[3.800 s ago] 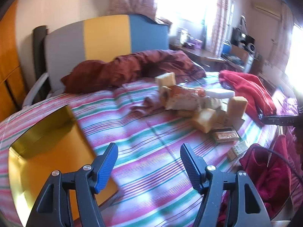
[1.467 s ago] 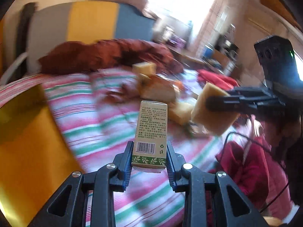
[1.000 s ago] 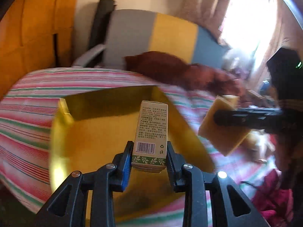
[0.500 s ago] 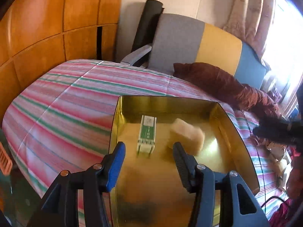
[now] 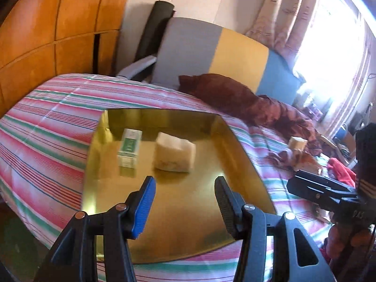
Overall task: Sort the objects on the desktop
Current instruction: 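Return both grippers to the pile and grasp the white eraser sponge with the right gripper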
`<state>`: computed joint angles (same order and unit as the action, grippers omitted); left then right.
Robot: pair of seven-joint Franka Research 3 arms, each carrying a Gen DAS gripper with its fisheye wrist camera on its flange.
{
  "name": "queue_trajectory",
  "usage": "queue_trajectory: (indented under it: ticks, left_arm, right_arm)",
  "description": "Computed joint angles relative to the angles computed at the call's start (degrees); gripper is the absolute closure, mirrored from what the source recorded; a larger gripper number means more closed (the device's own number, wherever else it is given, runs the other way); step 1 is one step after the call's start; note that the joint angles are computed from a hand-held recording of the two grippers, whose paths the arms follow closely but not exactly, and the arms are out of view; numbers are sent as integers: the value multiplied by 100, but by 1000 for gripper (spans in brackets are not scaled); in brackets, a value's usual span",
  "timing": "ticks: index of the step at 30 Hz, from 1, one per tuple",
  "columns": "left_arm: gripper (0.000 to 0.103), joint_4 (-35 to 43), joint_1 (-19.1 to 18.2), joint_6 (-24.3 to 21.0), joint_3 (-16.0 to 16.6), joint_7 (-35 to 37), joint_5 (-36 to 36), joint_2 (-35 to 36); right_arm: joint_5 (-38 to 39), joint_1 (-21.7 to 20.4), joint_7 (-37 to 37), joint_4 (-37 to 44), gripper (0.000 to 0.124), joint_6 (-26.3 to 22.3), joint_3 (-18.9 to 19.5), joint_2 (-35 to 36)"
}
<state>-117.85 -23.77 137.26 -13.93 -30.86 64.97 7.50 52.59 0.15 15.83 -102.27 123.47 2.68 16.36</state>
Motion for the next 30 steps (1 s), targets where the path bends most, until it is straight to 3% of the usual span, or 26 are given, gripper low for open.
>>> queue_trajectory:
  ticks: [7,14,23,30]
  left_arm:
    - [50,380,-30,331,57,219,-23,296]
    - [50,871,-132,558,173,737,-90,612]
    - [50,2061,-369,1007,370,2150,-527,1479]
    - [50,3086,-622,1178,536,3388,-1271,2229]
  right_arm:
    - [117,-229,-39,-106,36,327,-169,-49]
    - [121,-640,519,130,36,663,-367,197]
    - [21,-1354,3144,1326,31,924,-523,1255]
    - [-419,-1639,4212,2163,30,797,-254,1957]
